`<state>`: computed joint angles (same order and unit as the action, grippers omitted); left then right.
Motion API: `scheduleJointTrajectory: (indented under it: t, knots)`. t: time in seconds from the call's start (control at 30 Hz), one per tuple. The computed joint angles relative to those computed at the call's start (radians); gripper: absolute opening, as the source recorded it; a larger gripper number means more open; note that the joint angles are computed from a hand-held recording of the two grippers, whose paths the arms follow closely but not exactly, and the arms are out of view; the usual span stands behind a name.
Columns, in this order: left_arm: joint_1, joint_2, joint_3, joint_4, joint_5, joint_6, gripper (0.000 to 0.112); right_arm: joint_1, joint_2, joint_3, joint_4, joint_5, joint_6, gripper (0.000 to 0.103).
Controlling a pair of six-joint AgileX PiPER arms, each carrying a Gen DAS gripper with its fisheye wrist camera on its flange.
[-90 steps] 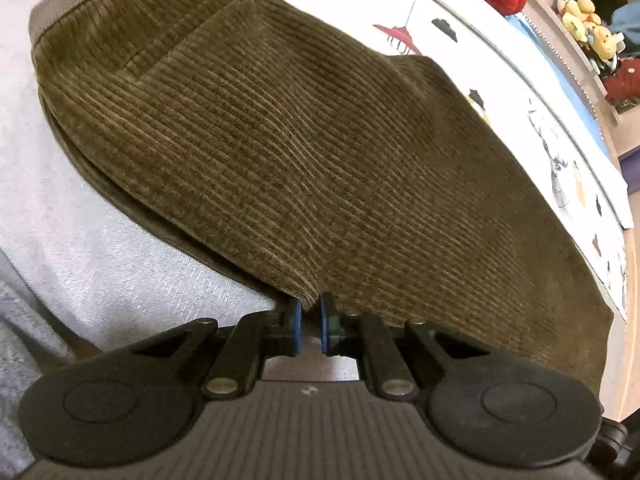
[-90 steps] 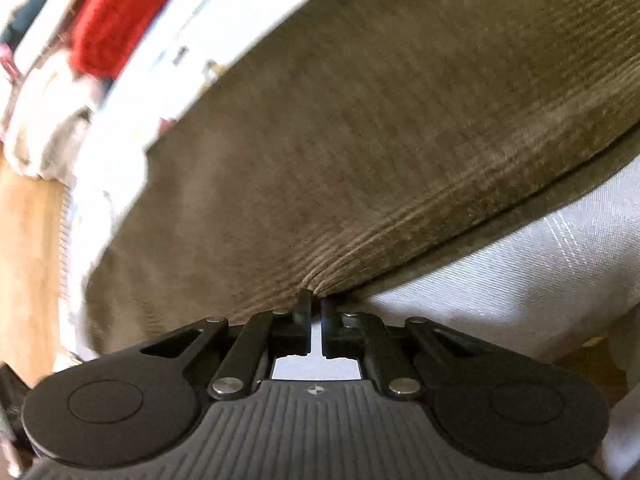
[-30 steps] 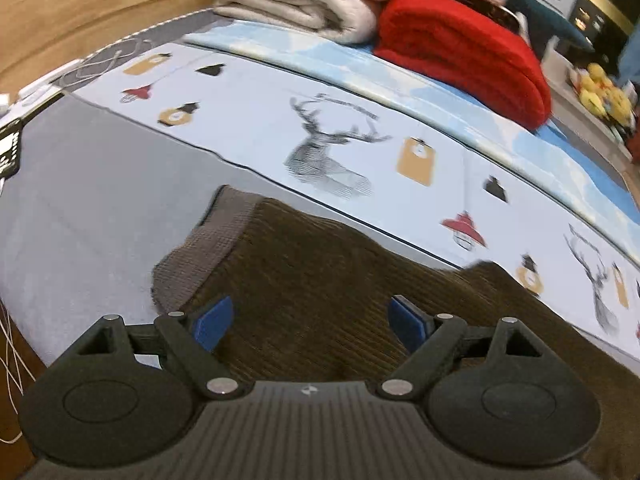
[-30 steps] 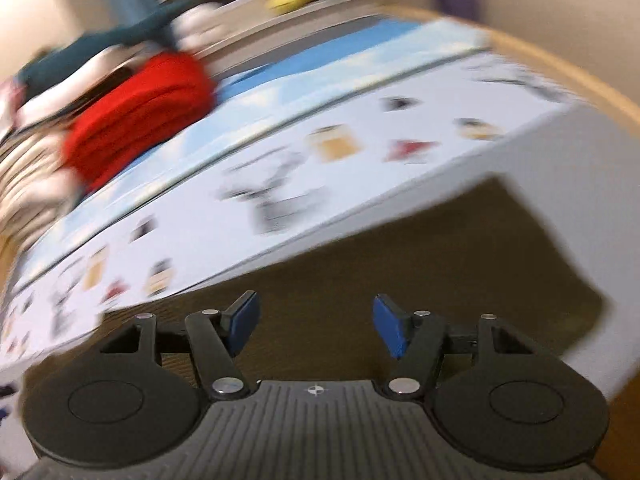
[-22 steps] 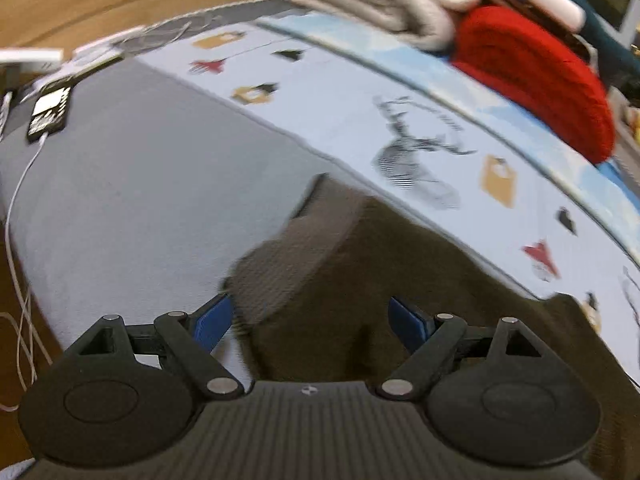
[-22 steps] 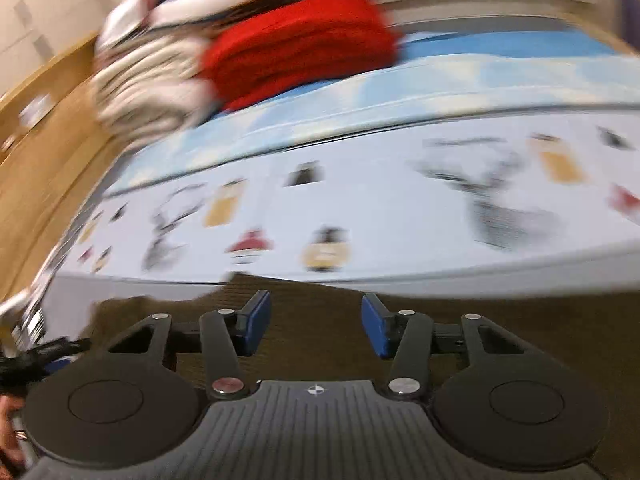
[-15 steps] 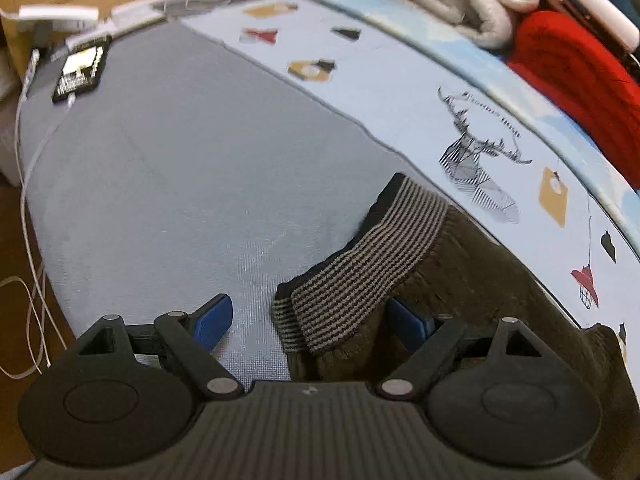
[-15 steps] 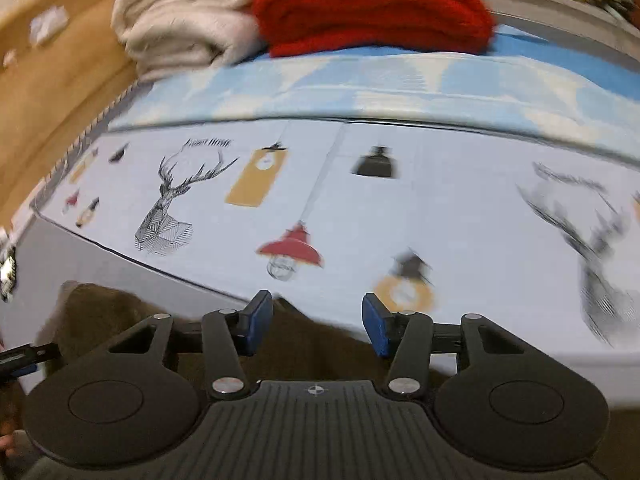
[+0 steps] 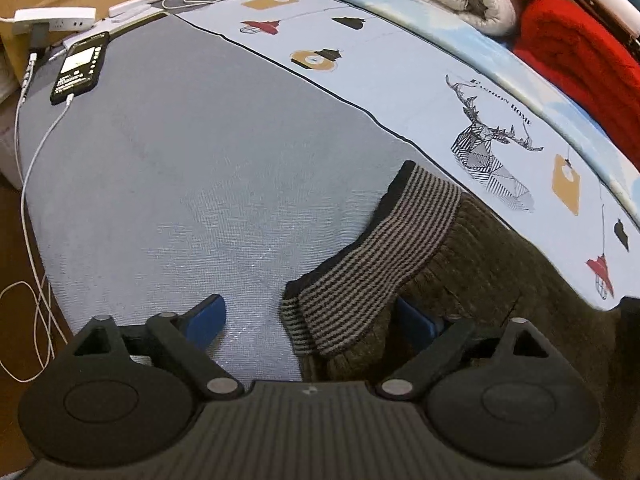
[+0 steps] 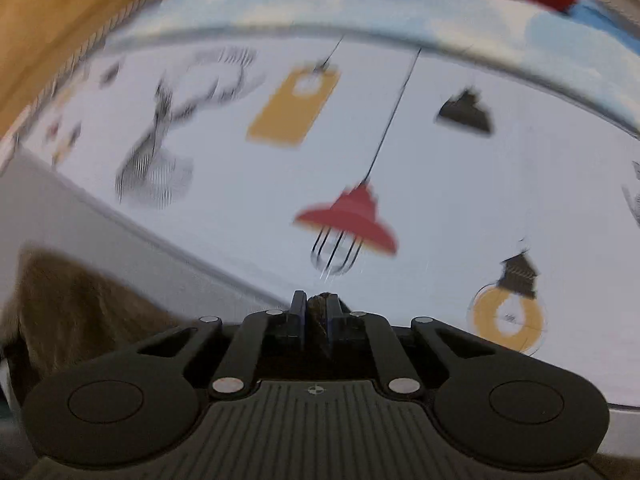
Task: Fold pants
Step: 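Grasp the hem end with the right gripper while the left moves to the waistband, then open both grippers and lift them away from the folded pants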
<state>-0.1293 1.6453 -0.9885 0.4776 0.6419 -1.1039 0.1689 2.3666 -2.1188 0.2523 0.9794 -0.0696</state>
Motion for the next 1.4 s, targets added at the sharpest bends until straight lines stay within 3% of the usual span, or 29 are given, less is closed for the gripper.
scheduleJointTrajectory:
  t: [0.13, 0.23, 0.3, 0.33, 0.37, 0.43, 0.57, 0.67, 0.77, 0.87, 0.93, 1.0, 1.1, 1.2, 1.4]
  knots:
    - [-0.027, 0.013, -0.007, 0.05, 0.014, -0.016, 0.097, 0.017, 0.027, 0.05, -0.065, -0.091, 0.089, 0.008]
    - [-0.027, 0.022, -0.016, 0.05, 0.025, -0.018, 0.098, 0.054, -0.026, 0.184, -0.135, -0.24, 0.052, 0.012]
    - [-0.014, 0.024, -0.02, 0.021, 0.022, -0.008, 0.098, 0.046, -0.069, 0.235, -0.112, -0.274, 0.016, 0.022]
    - [-0.009, 0.023, -0.021, 0.008, 0.02, -0.003, 0.098, 0.042, -0.101, 0.259, -0.139, -0.275, 0.04, 0.04]
    - [-0.005, 0.023, -0.023, -0.003, 0.019, 0.003, 0.098, 0.031, -0.159, 0.322, -0.144, -0.315, 0.044, 0.049]
    - [-0.004, 0.027, -0.031, -0.011, 0.025, 0.006, 0.098, -0.009, -0.293, 0.486, -0.078, -0.391, -0.02, 0.05]
    - [-0.026, 0.029, -0.043, 0.009, 0.042, -0.006, 0.098, -0.089, -0.546, 0.796, -0.024, -0.367, -0.087, 0.051]
    - [-0.048, 0.028, -0.049, 0.004, 0.047, 0.011, 0.098, -0.112, -0.722, 1.058, -0.17, -0.386, 0.034, 0.053]
    - [-0.092, 0.023, -0.048, 0.028, 0.059, 0.009, 0.099, -0.113, -0.81, 1.259, -0.338, -0.433, 0.181, 0.053]
    - [-0.158, -0.009, -0.019, 0.073, 0.07, -0.013, 0.099, -0.135, -0.889, 1.403, -0.404, -0.555, 0.228, 0.057]
    - [-0.192, -0.046, 0.006, 0.055, 0.071, 0.0, 0.099, -0.125, -0.925, 1.412, -0.463, -0.505, 0.265, 0.061]
    - [-0.238, -0.096, 0.031, 0.039, 0.08, 0.019, 0.099, -0.179, -0.967, 1.425, -0.37, -0.459, 0.142, 0.063]
    - [-0.33, -0.154, 0.019, 0.02, 0.163, 0.021, 0.099, -0.376, -0.995, 1.436, -0.131, -0.372, -0.158, 0.064]
    - [-0.451, -0.22, 0.003, 0.014, 0.233, -0.031, 0.099, -0.565, -1.065, 1.404, -0.061, -0.269, -0.294, 0.064]
    - [-0.706, -0.237, -0.103, 0.0, 0.349, -0.129, 0.102, -1.098, -1.185, 1.312, 0.29, 0.016, -0.721, 0.066]
